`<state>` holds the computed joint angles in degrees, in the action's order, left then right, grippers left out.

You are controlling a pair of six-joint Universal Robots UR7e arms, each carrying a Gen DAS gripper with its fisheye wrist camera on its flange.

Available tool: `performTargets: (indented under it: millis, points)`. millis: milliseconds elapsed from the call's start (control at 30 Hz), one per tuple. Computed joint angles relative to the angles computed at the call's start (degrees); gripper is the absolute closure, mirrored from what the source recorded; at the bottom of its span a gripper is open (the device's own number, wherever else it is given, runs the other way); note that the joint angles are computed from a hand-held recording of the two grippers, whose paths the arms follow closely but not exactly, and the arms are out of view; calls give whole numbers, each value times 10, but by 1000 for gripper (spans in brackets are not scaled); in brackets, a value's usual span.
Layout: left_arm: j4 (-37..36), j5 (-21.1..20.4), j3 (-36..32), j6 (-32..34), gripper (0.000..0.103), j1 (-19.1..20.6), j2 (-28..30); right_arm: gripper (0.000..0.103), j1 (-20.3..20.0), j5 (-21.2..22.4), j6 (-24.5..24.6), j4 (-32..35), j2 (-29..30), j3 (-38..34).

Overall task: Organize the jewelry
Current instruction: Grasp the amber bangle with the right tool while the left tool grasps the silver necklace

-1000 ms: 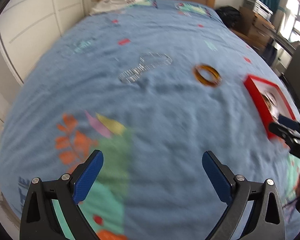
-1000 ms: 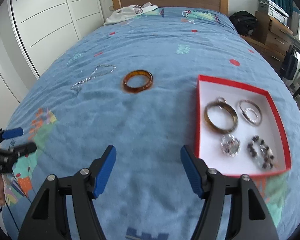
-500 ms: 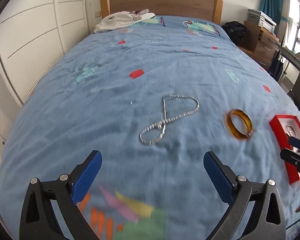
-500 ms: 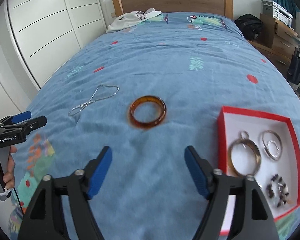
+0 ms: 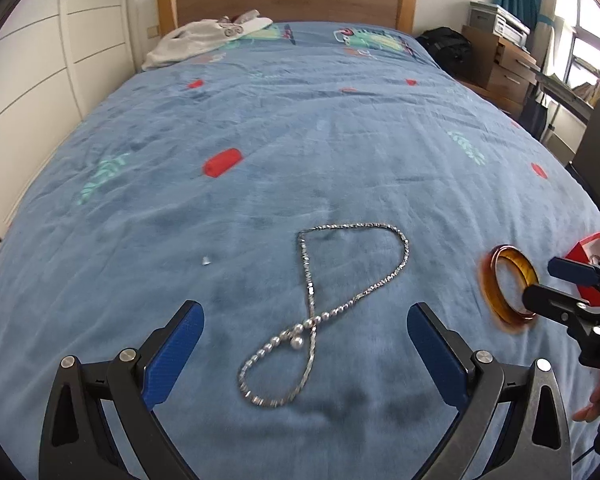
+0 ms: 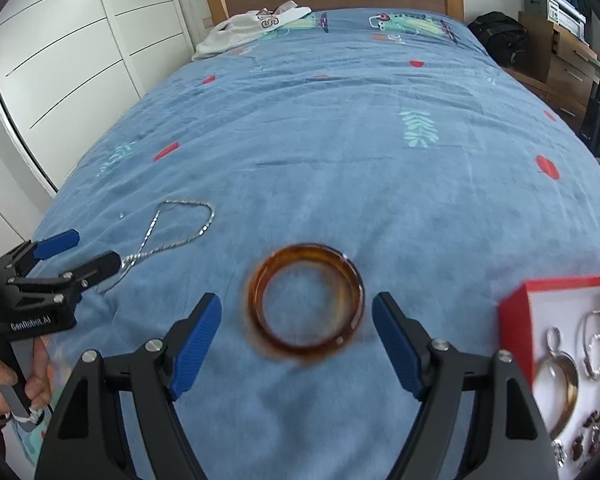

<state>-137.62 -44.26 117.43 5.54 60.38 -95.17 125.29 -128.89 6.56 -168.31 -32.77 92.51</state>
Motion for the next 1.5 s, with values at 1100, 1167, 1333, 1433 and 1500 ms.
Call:
performTargets:
  millis: [1100,1167,1333,1433,1500]
  points:
    - [-50,-21,6,58,36,31,46,27,-13,-30,23,18,29,-18]
    - [-48,-22,6,57,40,30,47,27,-13,-27,25,15,27,-15]
    - [-40,-23,5,55,52,26,46,27,-11,-20,23,9,21,-7]
    - [-34,-23,6,49,63,20,44,27,-9,-17,23,5,16,-1]
    - [-29,-20,5,46,75,17,43,27,-7,-14,23,4,13,2]
